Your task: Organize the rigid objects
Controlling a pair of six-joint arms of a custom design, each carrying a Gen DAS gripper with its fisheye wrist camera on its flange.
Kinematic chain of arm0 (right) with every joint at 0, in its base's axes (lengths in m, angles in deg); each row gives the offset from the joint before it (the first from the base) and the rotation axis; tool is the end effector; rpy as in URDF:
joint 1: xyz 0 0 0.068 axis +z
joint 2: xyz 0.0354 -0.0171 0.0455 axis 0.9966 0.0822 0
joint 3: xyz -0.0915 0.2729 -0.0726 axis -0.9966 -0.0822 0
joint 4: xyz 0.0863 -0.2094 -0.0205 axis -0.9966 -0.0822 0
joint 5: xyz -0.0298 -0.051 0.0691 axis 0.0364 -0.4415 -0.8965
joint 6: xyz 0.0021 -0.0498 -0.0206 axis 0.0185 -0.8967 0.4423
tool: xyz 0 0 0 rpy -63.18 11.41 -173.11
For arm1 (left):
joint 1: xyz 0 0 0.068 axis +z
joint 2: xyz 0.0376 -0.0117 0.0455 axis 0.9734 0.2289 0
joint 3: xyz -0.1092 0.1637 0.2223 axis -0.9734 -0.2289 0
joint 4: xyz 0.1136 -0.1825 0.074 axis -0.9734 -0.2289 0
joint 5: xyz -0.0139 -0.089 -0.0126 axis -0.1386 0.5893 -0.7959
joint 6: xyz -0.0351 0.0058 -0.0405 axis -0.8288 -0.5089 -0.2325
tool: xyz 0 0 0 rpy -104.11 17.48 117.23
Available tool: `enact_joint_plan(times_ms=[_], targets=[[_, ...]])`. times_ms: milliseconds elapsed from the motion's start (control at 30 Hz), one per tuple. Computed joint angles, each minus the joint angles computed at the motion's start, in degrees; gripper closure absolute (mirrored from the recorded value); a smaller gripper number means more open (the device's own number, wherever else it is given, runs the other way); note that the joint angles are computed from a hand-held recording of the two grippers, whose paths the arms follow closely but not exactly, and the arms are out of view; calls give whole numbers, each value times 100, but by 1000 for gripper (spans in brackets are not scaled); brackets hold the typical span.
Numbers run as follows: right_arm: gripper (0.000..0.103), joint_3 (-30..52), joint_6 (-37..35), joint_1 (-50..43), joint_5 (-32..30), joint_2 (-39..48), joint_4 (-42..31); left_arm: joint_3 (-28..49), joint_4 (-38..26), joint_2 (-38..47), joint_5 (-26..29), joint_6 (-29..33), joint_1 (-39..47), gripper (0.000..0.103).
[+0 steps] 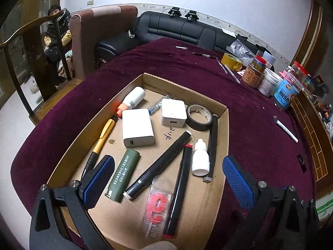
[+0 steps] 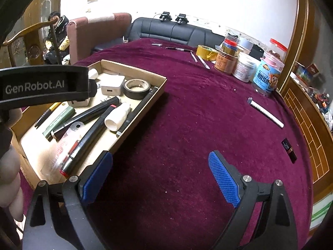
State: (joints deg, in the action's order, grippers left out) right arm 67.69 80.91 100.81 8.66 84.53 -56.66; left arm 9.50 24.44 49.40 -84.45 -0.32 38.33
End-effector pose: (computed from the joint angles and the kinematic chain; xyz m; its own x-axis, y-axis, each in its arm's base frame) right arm 0.1904 0.0453 0.2228 -0.7113 -0.1606 -0.6843 -0.1020 0.9868 -0.1256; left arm 0.2712 -0.2020 0.2383 -0.7718 -0.1264 -0.6232 -0.0148 0.9834 -0.1811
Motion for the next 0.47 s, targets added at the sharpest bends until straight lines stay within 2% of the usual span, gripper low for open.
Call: enact_joint_plan(times_ms=[267, 467], targets=[[8, 271, -186, 559, 498, 144, -123, -112, 55, -99, -48, -46, 42, 1], [8, 180, -47, 479, 340, 156, -34, 63, -249, -20, -434, 69, -115, 1]])
